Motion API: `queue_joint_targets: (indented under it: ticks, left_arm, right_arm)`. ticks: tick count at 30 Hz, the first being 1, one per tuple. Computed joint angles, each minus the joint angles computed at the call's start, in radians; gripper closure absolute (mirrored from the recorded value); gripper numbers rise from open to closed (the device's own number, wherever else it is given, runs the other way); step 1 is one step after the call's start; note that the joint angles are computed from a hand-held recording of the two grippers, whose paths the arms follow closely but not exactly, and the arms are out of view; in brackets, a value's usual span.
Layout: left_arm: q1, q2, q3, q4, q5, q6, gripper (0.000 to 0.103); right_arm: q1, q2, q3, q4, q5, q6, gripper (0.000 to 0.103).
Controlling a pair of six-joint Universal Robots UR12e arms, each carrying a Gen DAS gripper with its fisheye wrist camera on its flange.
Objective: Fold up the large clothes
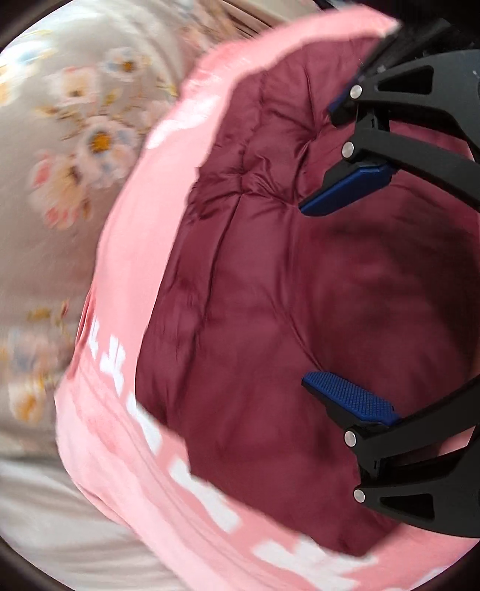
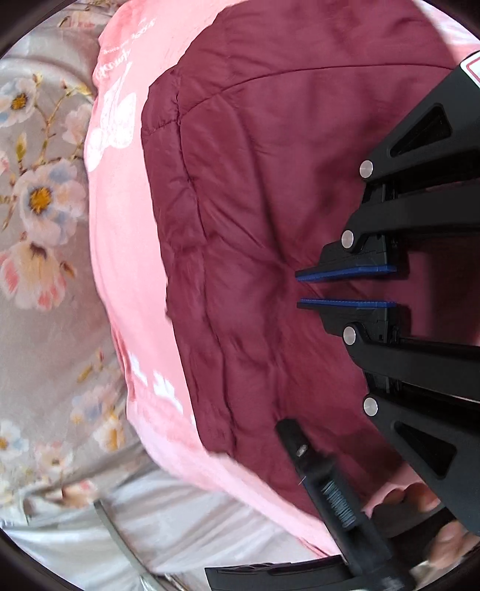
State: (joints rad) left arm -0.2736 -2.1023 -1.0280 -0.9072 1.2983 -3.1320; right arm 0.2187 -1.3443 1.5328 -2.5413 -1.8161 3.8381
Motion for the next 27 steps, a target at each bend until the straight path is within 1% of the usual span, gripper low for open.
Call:
queue_joint_targets:
  ticks: [4,6,7,9,11,12,13,15,17,18,19,21,22,24,25,27]
  left_arm:
    - [0.057,0.051,-0.055,0.012,0.019,-0.103,0.018]
    - [0.081,0.067,-0.078,0.019,0.019,-0.138,0.018]
    - [0.09,0.073,-0.084,0.009,0.042,-0.158,0.018]
    - [0.1,0.081,-0.096,-0.001,0.065,-0.18,0.018]
    - [0.108,0.085,-0.105,-0.006,0.083,-0.214,0.018]
    - [0.112,0.083,-0.105,-0.01,0.073,-0.222,0.018]
    - [0.118,0.078,-0.098,-0.033,0.039,-0.227,0.018]
    - [0.124,0.063,-0.082,-0.082,-0.029,-0.239,0.018]
    - [0.114,0.065,-0.093,-0.055,-0.004,-0.236,0.018]
    - [0.113,0.063,-0.09,-0.058,-0.019,-0.223,0.019]
    - [0.112,0.058,-0.08,-0.074,-0.049,-0.207,0.02]
    - [0.106,0.05,-0.061,-0.096,-0.075,-0.182,0.028]
    - [0.103,0.048,-0.053,-0.101,-0.086,-0.174,0.031]
    - [0.099,0.044,-0.039,-0.106,-0.11,-0.162,0.046]
    - [0.096,0.045,-0.036,-0.104,-0.111,-0.156,0.048]
    - [0.087,0.051,-0.031,-0.074,-0.101,-0.138,0.061]
  right_arm:
    - [0.03,-0.002,-0.003,-0.001,0.017,-0.026,0.089]
    - [0.041,0.003,-0.009,0.01,0.001,-0.035,0.089]
    - [0.046,0.007,-0.012,0.021,-0.013,-0.039,0.089]
    - [0.047,0.007,-0.008,0.019,-0.014,-0.03,0.089]
    - [0.044,-0.004,0.007,-0.014,0.0,0.001,0.089]
    - [0.043,-0.009,0.015,-0.034,0.014,0.009,0.089]
    - [0.041,-0.012,0.019,-0.043,0.033,0.01,0.089]
    - [0.045,-0.008,0.013,-0.029,0.036,-0.003,0.089]
    - [0.053,-0.004,0.008,-0.02,0.023,-0.01,0.089]
    - [0.055,-0.002,0.006,-0.013,0.02,-0.013,0.089]
    - [0.056,0.001,0.003,-0.003,0.018,-0.016,0.089]
    - [0.053,0.007,-0.001,0.019,0.025,-0.025,0.089]
    - [0.05,0.006,0.006,0.011,0.033,-0.021,0.089]
    - [0.039,0.001,0.02,-0.011,0.067,-0.004,0.089]
    - [0.036,-0.001,0.026,-0.02,0.078,0.001,0.089]
    - [0.028,-0.005,0.037,-0.039,0.102,0.014,0.089]
